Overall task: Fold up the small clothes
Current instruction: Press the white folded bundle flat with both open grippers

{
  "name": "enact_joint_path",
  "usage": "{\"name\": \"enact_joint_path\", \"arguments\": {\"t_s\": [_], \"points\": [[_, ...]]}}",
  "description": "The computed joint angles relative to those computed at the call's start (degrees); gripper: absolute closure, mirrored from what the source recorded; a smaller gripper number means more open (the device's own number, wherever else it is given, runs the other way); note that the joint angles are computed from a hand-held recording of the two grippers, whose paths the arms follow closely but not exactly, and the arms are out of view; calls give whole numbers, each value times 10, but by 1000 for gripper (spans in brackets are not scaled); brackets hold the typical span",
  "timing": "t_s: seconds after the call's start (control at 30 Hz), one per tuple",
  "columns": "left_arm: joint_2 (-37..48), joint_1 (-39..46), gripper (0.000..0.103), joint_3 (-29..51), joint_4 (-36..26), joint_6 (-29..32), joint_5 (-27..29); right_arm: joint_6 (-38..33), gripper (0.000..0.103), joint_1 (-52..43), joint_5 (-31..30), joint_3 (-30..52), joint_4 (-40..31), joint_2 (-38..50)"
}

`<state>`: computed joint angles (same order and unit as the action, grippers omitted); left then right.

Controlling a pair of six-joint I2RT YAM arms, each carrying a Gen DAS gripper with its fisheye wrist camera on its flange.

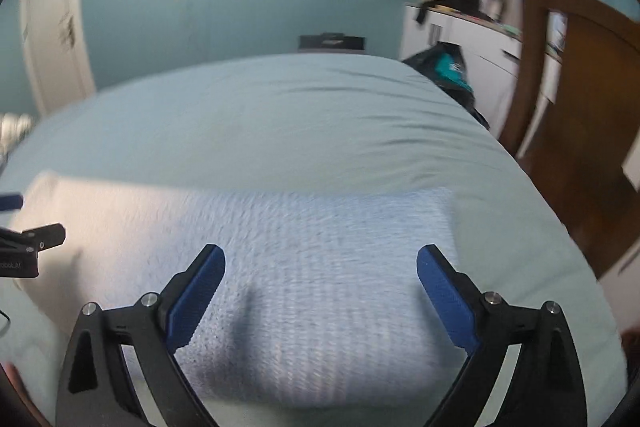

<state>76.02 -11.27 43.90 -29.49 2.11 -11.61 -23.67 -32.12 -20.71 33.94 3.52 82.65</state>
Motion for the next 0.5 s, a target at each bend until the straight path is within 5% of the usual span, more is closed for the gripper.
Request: {"name": "enact_joint_path", "arguments": {"t_s": [0.13, 0.23, 0.5], "points": [[46, 4, 0, -34, 73, 1, 8, -52, 2, 15, 47, 32, -29, 89], [53, -1, 0, -48, 107, -1, 5, -67, 1, -1, 27, 46, -29, 114], [47, -31, 0, -7, 43, -36, -17, -61, 1, 9, 43, 123, -121, 131]]}}
